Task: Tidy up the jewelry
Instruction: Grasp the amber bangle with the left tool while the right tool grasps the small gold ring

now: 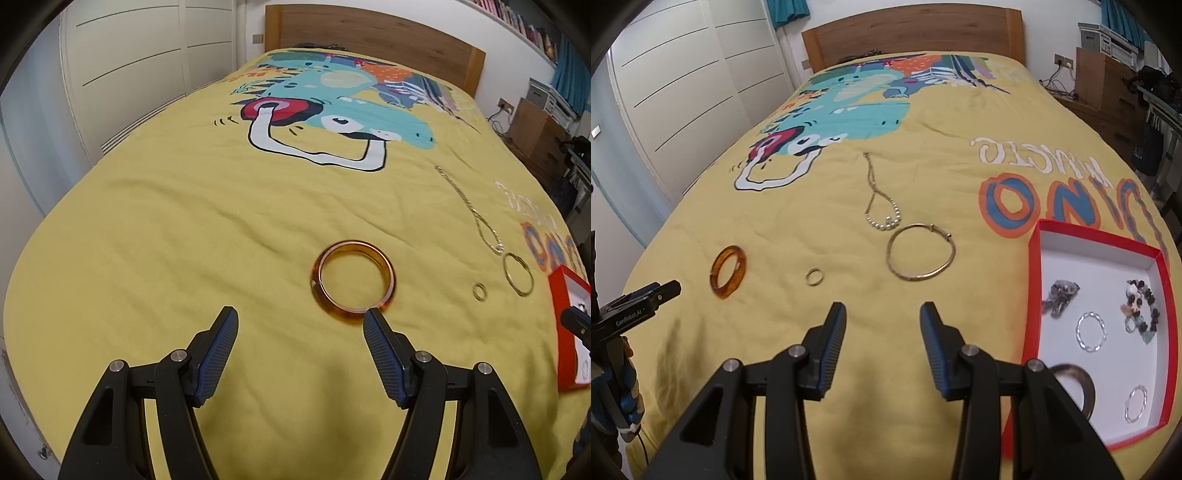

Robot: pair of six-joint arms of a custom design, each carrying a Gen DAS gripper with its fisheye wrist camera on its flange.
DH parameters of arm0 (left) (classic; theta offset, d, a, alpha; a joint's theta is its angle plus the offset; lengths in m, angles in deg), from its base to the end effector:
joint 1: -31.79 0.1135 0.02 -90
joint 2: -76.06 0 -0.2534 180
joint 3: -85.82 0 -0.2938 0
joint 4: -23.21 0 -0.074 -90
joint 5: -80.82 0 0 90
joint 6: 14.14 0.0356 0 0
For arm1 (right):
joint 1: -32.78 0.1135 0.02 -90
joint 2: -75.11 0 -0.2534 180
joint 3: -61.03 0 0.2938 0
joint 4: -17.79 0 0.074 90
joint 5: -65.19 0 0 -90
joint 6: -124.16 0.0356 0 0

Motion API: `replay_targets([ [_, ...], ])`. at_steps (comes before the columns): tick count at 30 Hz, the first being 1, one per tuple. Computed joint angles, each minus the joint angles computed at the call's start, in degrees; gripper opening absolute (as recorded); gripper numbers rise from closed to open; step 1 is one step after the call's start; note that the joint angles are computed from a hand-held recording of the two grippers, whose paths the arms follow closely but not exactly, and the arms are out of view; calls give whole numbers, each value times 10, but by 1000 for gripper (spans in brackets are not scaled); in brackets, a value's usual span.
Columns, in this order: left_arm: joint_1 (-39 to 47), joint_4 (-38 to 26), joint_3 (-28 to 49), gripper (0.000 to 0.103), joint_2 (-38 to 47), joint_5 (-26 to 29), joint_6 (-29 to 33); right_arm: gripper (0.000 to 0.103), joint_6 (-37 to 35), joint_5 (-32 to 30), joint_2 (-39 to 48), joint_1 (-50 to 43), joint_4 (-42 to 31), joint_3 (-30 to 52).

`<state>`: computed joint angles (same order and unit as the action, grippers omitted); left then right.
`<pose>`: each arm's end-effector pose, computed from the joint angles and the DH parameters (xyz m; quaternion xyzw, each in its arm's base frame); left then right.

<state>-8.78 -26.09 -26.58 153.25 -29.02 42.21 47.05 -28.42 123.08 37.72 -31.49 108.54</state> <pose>0.2426 -0.1918 0.2196 0.0112 0.9500 -0.0270 0.3108 0.2139 0.0207 0.2158 0.0542 0.9369 0.0825 0.3352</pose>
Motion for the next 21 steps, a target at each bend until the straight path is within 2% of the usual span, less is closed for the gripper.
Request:
replay_targets([
  [12,40,50,21,69,70,29,29,40,-19,-16,77,-28,64,3],
  [18,52,68,37,69,102,44,43,40,-10,-22,111,1,88,8],
  [21,62,73,49,63,125,55,52,40,-4,-24,145,30,107,17],
])
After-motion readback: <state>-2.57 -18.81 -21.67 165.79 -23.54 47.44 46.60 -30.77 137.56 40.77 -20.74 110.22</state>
